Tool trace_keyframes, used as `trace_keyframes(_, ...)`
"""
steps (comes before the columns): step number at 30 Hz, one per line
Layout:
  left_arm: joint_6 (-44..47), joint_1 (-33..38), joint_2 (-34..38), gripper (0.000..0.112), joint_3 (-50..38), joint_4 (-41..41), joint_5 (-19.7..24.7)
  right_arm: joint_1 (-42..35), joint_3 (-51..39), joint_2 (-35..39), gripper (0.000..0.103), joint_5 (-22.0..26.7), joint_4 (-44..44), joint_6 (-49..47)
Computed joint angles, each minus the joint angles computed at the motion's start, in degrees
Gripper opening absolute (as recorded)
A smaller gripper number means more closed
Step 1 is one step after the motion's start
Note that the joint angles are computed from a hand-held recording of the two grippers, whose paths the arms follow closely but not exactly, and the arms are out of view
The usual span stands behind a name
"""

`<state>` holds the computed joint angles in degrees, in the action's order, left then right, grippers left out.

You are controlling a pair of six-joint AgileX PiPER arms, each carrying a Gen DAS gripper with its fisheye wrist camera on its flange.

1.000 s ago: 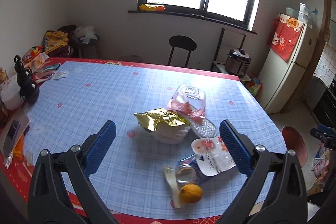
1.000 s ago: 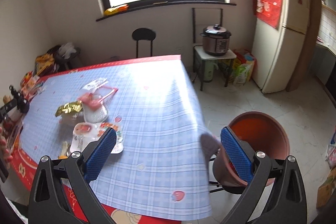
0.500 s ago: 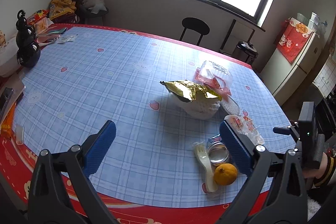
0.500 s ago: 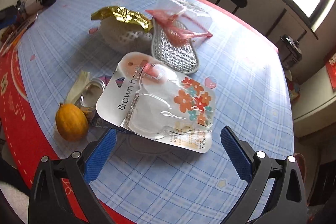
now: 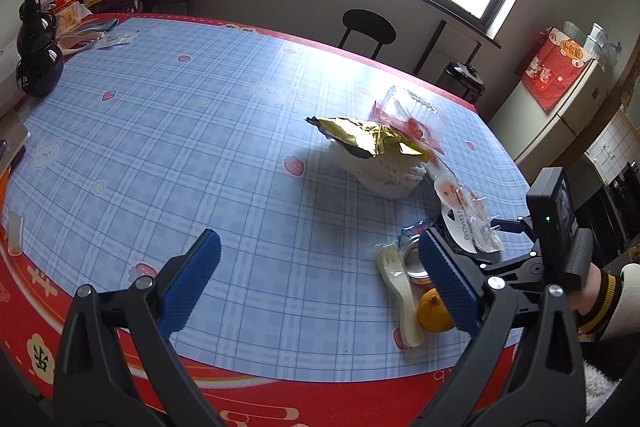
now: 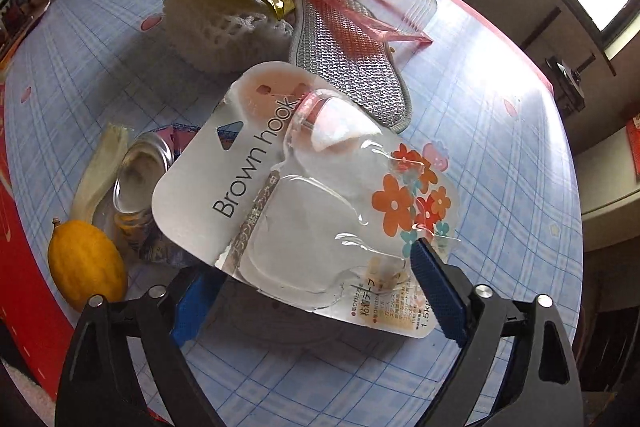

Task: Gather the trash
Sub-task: 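Grasp the white 'Brown' package with the right tool, then grasp the orange with the left tool while the right tool holds the package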

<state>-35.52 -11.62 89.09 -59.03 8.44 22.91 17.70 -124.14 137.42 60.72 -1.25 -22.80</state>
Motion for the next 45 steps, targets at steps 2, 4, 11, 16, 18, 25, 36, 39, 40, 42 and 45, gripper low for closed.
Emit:
trace_keyframes(2,1.6,-0.3,0.5,0.097,0.0,-1.8,-0.2,-0.1,0.7,-0.4,0.079,-0.8,0.6,0.4)
trace_keyframes(4,2.4,-1.0,1.1,0.097,-0.4,-2.9,-0.1,-0.9,-1.0,-0.1,0.069,0.1,2.3,0.2)
trace_keyframes(11,4.7,-3.9,3.7,0.097,-2.3,-5.1,-0.2,-4.5,2.8,-4.7,0.038,-1.9,9.6,-0.4)
trace_keyframes(16,9.8,-6.5,6.8,0.097,-5.1,-9.8,0.3,-7.5,9.3,-10.4,0.023,-5.4,14.7,-1.2)
trace_keyframes(18,11.3,-7.6,8.2,0.097,-6.5,-10.9,0.9,-9.0,9.8,-11.3,0.019,-5.3,16.6,-1.5)
trace_keyframes(25,22.1,-10.9,13.0,0.089,-10.9,-19.8,3.0,-14.3,17.1,-17.9,0.016,-7.9,24.0,-4.0)
trace_keyframes(36,17.7,-14.2,21.0,0.071,-15.4,-13.2,6.9,-19.6,25.7,-24.2,0.016,-10.0,29.4,-6.8)
trace_keyframes(39,13.3,-15.9,22.7,0.072,-17.0,-7.2,8.2,-20.7,27.6,-25.4,0.016,-10.3,30.1,-7.6)
trace_keyframes(40,11.3,-16.5,22.9,0.072,-17.1,-4.7,8.0,-21.0,28.0,-25.8,0.016,-10.4,30.4,-7.8)
trace_keyframes(42,9.9,-17.0,23.4,0.071,-17.7,-2.6,8.1,-21.7,28.8,-26.6,0.016,-10.4,31.1,-8.3)
trace_keyframes(45,8.5,-17.4,23.9,0.06,-18.4,0.1,8.1,-22.9,30.1,-28.0,0.016,-10.7,32.1,-9.0)
